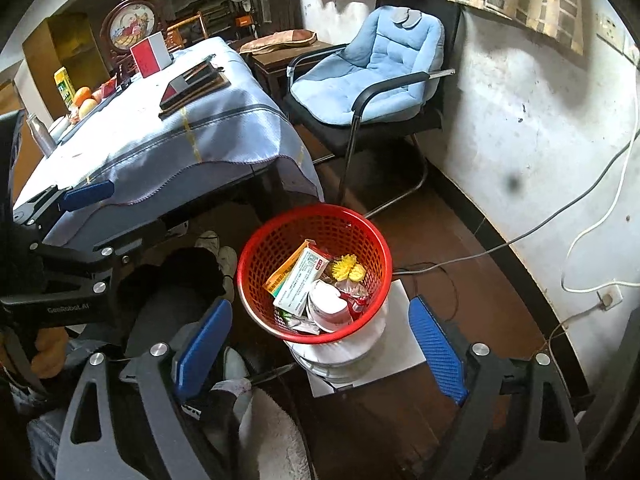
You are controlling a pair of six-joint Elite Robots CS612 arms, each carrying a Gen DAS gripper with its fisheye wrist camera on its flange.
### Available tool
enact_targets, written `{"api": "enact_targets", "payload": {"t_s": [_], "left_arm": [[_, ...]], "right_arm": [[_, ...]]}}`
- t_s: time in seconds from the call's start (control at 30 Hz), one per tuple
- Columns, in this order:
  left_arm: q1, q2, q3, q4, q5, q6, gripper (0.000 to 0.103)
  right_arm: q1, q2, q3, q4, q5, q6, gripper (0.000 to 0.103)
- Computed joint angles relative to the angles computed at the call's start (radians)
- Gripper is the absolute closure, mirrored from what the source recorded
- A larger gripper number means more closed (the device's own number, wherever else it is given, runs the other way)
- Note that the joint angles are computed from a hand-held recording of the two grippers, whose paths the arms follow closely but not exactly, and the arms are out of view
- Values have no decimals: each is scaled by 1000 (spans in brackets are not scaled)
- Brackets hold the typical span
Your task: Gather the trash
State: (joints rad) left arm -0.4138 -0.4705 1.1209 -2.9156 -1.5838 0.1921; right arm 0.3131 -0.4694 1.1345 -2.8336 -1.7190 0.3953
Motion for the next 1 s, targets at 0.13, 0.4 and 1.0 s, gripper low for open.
{"api": "enact_targets", "payload": {"t_s": [0.13,0.4,1.0], "left_arm": [[-1,5,-4,32,2,4,7],[0,8,2,15,-7,13,7],[6,-4,37,-48,4,20,7]], "right_arm": [[-6,9,-7,9,22,11,15],[4,25,-33,28,-10,55,15],[28,45,-66,57,-63,-3,15]]}}
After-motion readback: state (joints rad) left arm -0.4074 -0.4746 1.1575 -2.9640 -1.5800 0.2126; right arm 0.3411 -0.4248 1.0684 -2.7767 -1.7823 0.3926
